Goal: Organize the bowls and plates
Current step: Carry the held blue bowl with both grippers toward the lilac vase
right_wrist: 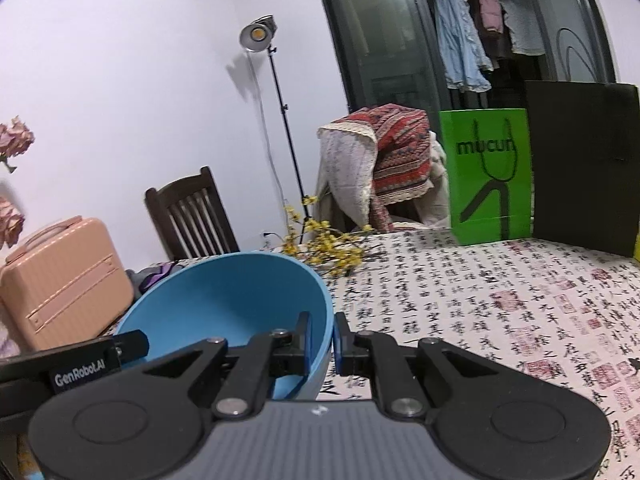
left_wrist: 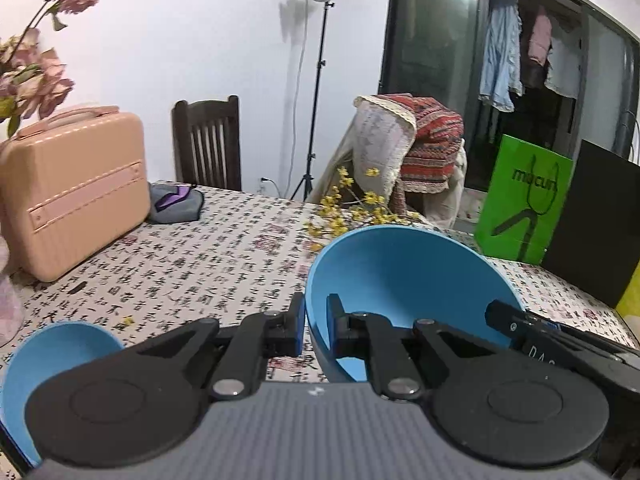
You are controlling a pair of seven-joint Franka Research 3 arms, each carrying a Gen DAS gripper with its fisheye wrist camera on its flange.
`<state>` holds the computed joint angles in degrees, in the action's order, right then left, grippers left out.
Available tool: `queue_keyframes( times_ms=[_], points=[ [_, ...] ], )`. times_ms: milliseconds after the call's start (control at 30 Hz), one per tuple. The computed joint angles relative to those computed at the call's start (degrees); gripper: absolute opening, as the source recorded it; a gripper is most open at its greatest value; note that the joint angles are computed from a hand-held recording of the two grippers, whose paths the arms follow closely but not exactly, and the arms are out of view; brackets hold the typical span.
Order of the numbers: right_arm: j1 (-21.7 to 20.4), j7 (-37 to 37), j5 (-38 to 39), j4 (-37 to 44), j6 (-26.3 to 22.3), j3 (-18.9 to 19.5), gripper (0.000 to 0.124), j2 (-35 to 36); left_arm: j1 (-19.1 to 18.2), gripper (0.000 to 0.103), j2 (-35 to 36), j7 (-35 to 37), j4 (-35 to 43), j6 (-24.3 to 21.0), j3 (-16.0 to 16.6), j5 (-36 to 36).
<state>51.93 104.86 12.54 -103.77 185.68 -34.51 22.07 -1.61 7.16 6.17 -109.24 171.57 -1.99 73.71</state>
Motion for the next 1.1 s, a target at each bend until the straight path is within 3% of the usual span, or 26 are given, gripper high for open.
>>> queue_keyframes(
  times_ms=[1100],
  points=[
    [-8.8,-0.6,-5.6,7.5,-2.0,15.8,0.011,2.1,7.2,0.011,-7.2,-6.7,-7.0,-2.3,-0.5,4.1]
  ],
)
